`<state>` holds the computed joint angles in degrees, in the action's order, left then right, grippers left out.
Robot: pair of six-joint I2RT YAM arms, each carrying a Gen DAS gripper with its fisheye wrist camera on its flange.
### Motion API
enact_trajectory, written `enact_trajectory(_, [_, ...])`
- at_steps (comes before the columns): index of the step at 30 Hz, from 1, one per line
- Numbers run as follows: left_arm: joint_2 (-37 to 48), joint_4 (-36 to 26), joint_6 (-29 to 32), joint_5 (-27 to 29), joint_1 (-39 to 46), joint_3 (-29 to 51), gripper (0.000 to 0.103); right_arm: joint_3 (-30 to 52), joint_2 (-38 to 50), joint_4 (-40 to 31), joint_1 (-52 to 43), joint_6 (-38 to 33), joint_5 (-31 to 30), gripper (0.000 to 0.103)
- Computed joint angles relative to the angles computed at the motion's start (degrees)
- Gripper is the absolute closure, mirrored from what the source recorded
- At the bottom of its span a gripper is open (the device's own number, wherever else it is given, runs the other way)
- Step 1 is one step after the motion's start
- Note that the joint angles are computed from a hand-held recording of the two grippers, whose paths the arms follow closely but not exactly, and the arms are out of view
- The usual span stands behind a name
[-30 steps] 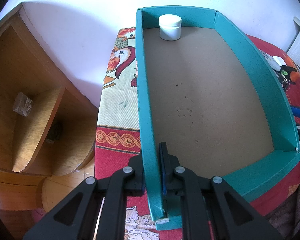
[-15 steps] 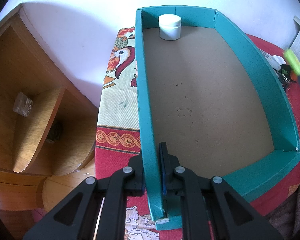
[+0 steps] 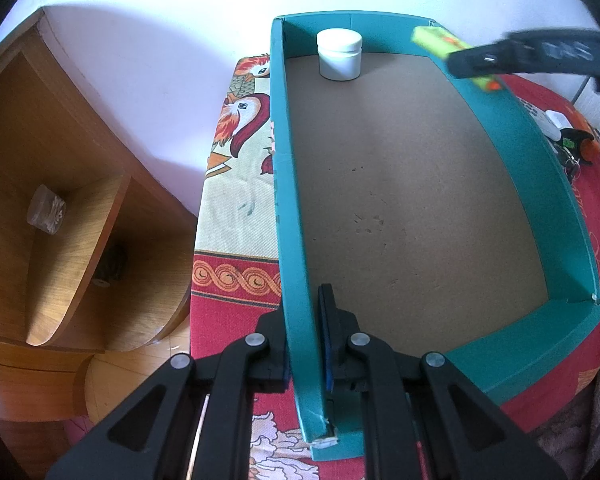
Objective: Organize objects
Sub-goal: 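Place the green box cutter in the tray beside the jar, right gripper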
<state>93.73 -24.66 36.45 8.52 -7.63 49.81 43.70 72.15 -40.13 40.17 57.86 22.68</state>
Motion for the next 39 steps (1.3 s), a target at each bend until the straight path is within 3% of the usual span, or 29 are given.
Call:
enact_trajectory(15, [-0.1,0.0,-0.2,-0.1,-0.1,0.0,0.094,7.2,17.4,6.7,-14.7,-15.5,-7.5,0.063])
enact_trajectory(22, [-0.1,0.2,0.1,0.1,0.5,-0.2,0.094,11.1,22.5,5.4,-14.2,-16.8,-5.0,0.062])
enact_trajectory(30, [0.0,0.3,0.1,0.0,0.5,-0.2,0.094,8.0,18.2,9.0,-13.9,-14.3,-6.4,0.062])
enact_trajectory(39, [0.1,0.5,0.0,0.0,0.5,-0.2,0.094,2.8,3.5,3.6,-6.0,-5.0,-1.9,0.061])
